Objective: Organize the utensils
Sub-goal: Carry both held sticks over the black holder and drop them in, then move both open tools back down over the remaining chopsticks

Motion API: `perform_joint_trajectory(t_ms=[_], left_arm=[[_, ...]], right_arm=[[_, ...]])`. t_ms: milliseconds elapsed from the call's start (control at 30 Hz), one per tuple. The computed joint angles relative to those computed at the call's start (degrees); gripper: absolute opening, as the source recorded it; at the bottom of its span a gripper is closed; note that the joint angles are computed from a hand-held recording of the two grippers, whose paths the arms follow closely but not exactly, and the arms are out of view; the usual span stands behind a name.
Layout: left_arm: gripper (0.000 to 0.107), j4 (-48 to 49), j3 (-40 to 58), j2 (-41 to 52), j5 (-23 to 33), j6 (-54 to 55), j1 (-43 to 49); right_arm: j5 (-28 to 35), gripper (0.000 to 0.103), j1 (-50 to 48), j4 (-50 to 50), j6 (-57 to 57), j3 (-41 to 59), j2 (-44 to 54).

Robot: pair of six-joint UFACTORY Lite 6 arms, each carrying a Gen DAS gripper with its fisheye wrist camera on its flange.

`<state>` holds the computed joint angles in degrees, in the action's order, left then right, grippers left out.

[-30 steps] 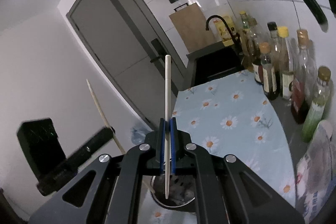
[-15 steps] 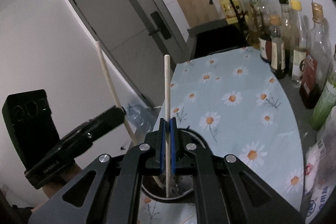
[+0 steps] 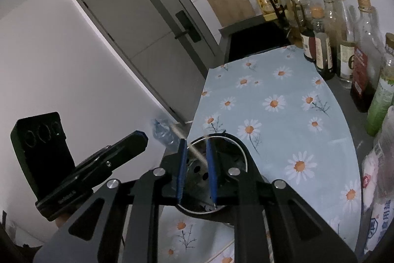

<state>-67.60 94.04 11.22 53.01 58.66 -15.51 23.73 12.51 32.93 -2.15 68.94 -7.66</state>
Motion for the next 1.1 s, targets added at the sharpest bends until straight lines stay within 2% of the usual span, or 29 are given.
perform_joint_trajectory(t_ms=[100, 200, 267, 300, 333, 367, 433, 533, 667, 700, 733, 800, 867, 933, 1100], left_arm=[[0.005, 0.58, -0.81, -1.26, 0.18, -0.55, 0.21], [0.005, 0.97, -2.42, -3.53, 0.50, -0.71, 0.87], [0.005, 1.71, -3.12, -4.82, 0.27, -1.50, 1.05], [0.005, 2.47, -3.47, -5.55, -0.26, -2.18, 1.00], [0.005, 3.83, -3.88, -6.69, -0.84, -3.46, 0.88], [0.005, 4.66, -4.09, -7.65, -0.68, -4.24, 0.92], [0.007, 7.19, -4.04, -9.32, -1.13, -6.19, 0.51], [0.037, 10.24, -3.53, -11.59, -0.46, -9.20, 0.70], [0.037, 14.38, -2.36, -13.92, 1.71, -13.09, 1.25], [0.037, 15.46, -1.76, -13.90, 2.76, -14.19, 1.32], [0.038, 17.68, -0.79, -13.74, 4.48, -16.02, 1.08], [0.042, 23.64, 0.19, -13.77, 6.30, -19.82, -0.37], [0.049, 27.47, -0.47, -14.42, 7.29, -21.35, -1.57], [0.052, 30.39, -2.38, -15.62, 7.14, -22.79, -2.64], [0.056, 36.99, -3.59, -14.02, 11.27, -26.90, -5.96]], right_arm=[[-0.17, 0.018, 0.73, -2.25, 2.58, -1.22, -2.40], [-0.16, 0.018, 2.65, -9.42, 9.38, -2.47, -5.21], [0.43, 0.024, 3.41, -11.68, 11.87, -3.58, -7.47], [0.60, 0.031, 3.79, -12.79, 13.32, -4.49, -9.06], [0.89, 0.046, 3.89, -13.56, 14.53, -5.09, -10.25], [0.86, 0.052, 3.92, -13.80, 15.25, -6.01, -11.60], [1.64, 0.053, 4.18, -15.66, 17.47, -7.16, -14.11], [3.65, 0.053, 4.95, -19.86, 21.91, -8.03, -17.47], [8.35, 0.054, 6.06, -25.50, 28.66, -7.60, -20.70], [9.46, 0.059, 5.95, -25.39, 29.07, -7.64, -21.43], [10.65, 0.068, 5.88, -25.39, 29.63, -7.81, -22.35], [12.68, 0.074, 6.53, -27.54, 32.31, -8.63, -24.17], [14.92, 0.074, 6.94, -28.28, 33.43, -9.77, -25.70], [17.38, 0.074, 6.76, -27.75, 33.67, -10.65, -26.33], [25.11, 0.075, 7.05, -26.97, 34.33, -12.09, -24.07]])
